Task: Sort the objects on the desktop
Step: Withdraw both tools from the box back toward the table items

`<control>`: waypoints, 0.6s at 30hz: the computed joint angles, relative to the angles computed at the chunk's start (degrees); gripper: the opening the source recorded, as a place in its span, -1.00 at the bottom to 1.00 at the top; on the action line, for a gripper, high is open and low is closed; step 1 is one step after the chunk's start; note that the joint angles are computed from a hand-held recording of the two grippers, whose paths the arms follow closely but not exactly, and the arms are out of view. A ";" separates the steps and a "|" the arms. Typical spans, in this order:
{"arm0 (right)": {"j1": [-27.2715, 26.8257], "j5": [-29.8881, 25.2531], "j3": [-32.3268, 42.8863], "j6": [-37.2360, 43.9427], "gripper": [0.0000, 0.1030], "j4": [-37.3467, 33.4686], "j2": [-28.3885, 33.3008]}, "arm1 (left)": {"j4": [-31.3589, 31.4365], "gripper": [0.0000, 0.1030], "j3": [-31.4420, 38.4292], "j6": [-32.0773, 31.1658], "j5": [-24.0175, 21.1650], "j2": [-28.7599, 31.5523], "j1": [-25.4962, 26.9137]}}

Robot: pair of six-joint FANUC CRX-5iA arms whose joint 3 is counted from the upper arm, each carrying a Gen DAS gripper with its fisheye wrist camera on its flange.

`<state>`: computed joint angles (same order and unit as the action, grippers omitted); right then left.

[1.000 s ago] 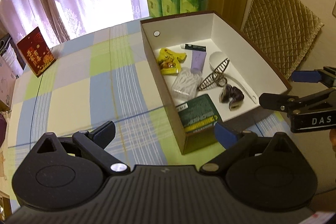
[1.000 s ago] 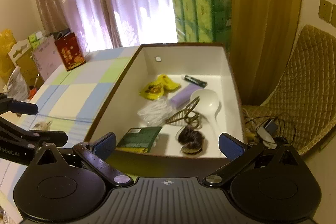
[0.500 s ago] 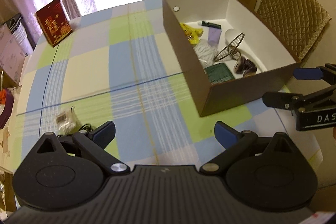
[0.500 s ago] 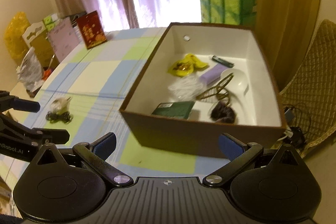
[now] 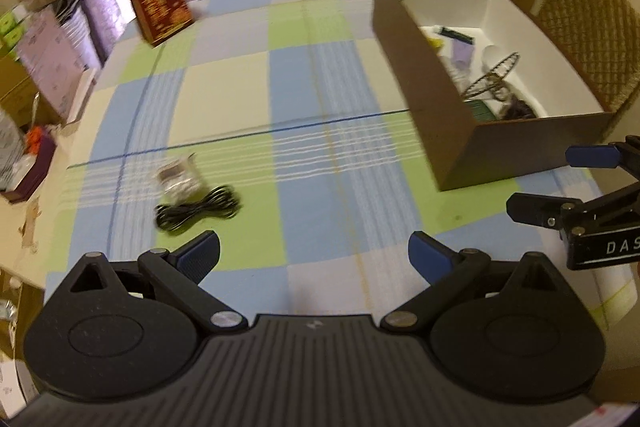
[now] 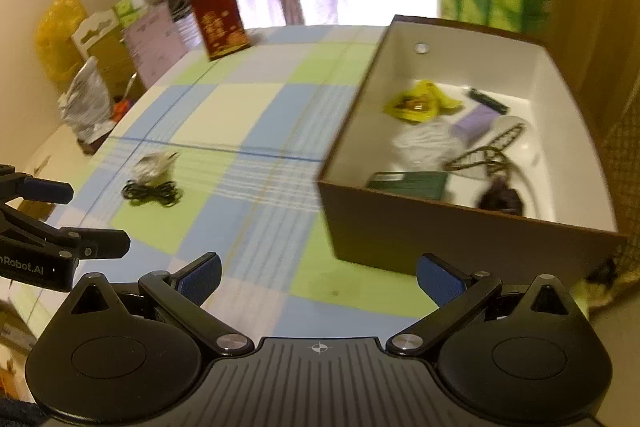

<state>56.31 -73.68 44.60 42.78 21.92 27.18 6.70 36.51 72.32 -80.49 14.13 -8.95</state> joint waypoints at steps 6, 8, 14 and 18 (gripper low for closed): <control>0.38 -2.08 7.56 3.95 0.96 -2.86 4.95 | -1.47 0.93 -1.49 1.29 -0.53 -1.36 2.65; 0.38 -2.99 10.22 4.88 0.96 -3.72 6.67 | -1.86 0.93 -2.10 1.54 -0.50 -1.81 3.59; 0.51 -6.43 18.81 7.11 0.96 -6.01 12.12 | -2.42 0.93 -3.56 1.54 -0.42 -2.71 6.04; 0.58 -9.93 26.09 8.24 0.96 -7.11 16.58 | -2.50 0.92 -4.21 1.36 -0.54 -2.80 7.58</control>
<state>56.89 -83.61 70.68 51.02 14.81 43.76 4.20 32.31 73.68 -81.03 11.33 -1.37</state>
